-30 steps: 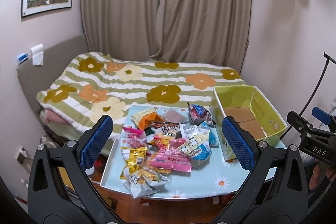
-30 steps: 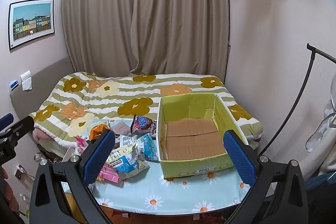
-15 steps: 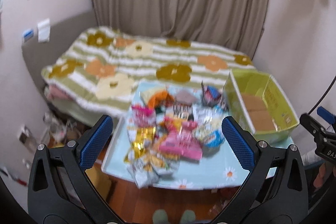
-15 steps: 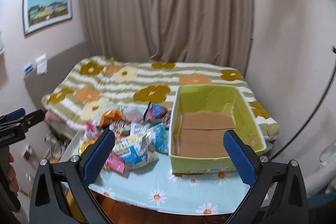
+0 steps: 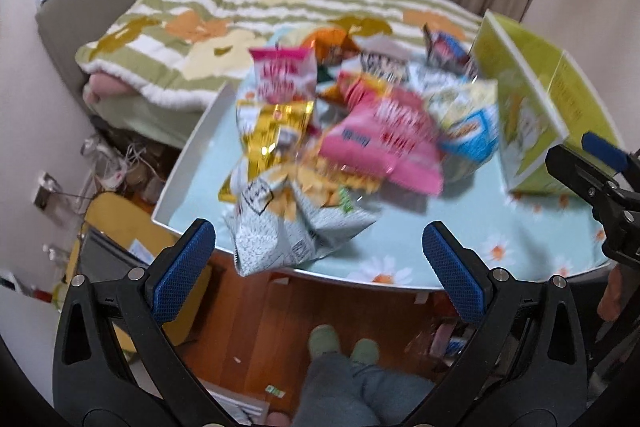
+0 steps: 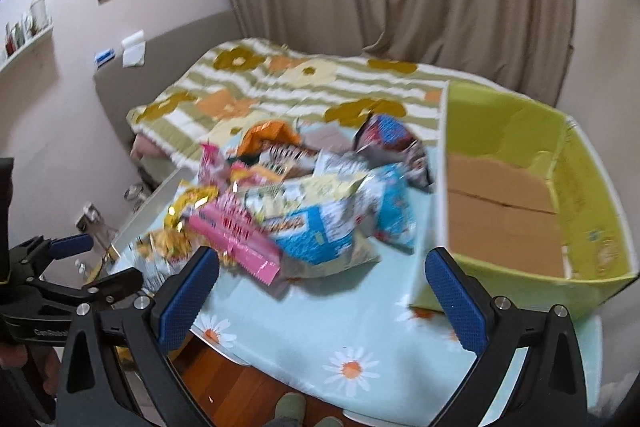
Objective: Organize snacks
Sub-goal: 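Grasp the silver-green chip bag with left tool while right tool grasps blue-white snack bag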
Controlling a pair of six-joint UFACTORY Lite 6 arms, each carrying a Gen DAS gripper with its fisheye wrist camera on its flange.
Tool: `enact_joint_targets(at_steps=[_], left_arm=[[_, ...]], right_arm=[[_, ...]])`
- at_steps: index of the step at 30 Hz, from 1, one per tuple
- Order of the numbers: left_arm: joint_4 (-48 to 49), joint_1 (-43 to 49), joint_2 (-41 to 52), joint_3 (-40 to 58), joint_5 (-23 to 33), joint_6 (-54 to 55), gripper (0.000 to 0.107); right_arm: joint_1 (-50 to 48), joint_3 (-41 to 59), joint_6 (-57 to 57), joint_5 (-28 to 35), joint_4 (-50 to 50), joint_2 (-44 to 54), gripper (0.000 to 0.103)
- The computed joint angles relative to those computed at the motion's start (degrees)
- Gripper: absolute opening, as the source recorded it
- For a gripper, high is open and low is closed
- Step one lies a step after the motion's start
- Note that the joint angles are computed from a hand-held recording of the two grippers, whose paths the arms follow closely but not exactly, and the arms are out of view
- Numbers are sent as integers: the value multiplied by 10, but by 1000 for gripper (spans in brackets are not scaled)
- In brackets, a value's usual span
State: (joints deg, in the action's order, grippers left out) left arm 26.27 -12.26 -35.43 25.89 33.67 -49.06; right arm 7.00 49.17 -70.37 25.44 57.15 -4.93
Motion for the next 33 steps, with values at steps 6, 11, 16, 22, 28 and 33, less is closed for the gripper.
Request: enact_joint_targets(at_steps=[6,11,16,22,28,33], left_arm=[[170,3,88,-39,-82,-132,102],[365,-40,167,-34,-66,-289,102],[441,-34,237,-8,-80,-317,102],[499,18,288,11,-136,-342,101],[509,50,304,17,-170,-319,86],[477,67,293,14,-189,-279,81]], right_arm=[[60,-21,-146,-90,134,61,103],[93,-1,-246,-142,238,113,102],[110,29,-391,-172,389,165,102],[122,72,-460,-188,452,213,91],[114,105,-403,-181,383,250,80],[106,128,-306,-162,294,270,75]])
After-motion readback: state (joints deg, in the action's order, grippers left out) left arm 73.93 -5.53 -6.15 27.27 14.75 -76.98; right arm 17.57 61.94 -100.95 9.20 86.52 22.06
